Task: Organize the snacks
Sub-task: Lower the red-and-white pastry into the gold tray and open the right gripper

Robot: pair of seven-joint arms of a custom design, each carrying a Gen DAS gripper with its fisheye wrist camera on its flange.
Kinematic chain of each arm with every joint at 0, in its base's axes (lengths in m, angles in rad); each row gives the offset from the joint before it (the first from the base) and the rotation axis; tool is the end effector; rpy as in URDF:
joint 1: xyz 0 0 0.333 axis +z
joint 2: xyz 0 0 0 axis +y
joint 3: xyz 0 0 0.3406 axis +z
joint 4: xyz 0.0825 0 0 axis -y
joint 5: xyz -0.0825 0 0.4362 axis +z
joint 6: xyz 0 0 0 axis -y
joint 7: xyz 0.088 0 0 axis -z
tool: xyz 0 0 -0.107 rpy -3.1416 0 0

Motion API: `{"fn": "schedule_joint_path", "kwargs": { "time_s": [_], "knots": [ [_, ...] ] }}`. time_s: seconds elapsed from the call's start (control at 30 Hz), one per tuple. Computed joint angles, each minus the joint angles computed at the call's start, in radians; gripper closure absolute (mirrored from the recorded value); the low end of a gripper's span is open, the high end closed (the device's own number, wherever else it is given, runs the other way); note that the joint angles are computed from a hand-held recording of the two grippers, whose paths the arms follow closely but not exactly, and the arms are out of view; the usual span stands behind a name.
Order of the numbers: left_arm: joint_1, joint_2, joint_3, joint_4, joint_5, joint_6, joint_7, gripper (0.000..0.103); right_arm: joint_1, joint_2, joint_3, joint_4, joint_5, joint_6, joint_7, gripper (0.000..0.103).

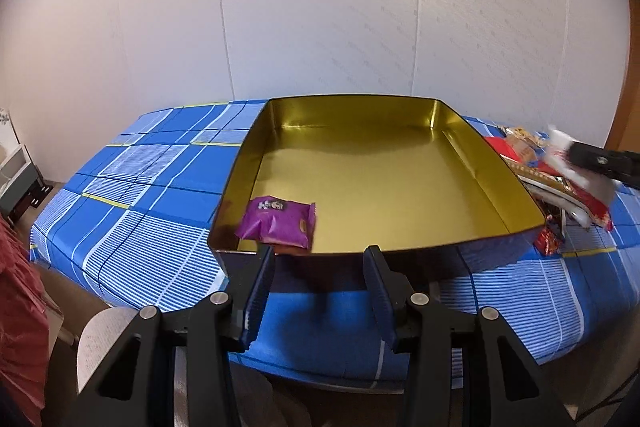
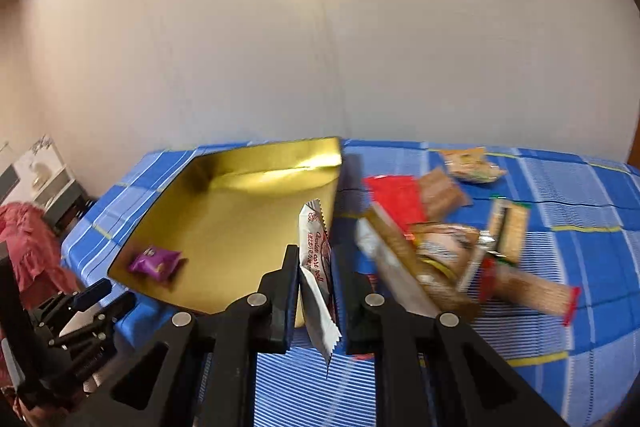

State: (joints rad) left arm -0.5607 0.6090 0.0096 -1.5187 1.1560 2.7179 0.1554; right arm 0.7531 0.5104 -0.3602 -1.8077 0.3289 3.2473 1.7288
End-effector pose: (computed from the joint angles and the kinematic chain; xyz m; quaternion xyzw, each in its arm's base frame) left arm 0.6614 -0.4471 0.3462 -0.6079 0.6638 -0.3092 0.3070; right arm 0.6884 0.2941 0.3821 -0.6326 0.6186 -0.2330 0.4036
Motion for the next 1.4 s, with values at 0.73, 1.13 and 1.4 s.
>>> {"fn": "schedule_joint_path", "kwargs": {
  "time_s": [0.73,1.13,1.4],
  "knots": [
    [-0.003,-0.003,0.000,-0.013,0.005,0.017,-0.003,0.056,0.002,0.170,-0.037,0.245,-0.296,-0.195,0.229,0.088],
    [-0.008,0.003,-0.009,-0.008,-0.015,-0.004,0.036,0.052,-0.005,0.182,-0.049,0.258,-0.435,-0.254,0.406,0.069],
    [-0.011,0.013,-0.019,0.005,-0.041,-0.015,0.078,0.046,0.237,0.153,-0.339,0.138,-0.635,-0.232,0.638,0.064]
  ]
}}
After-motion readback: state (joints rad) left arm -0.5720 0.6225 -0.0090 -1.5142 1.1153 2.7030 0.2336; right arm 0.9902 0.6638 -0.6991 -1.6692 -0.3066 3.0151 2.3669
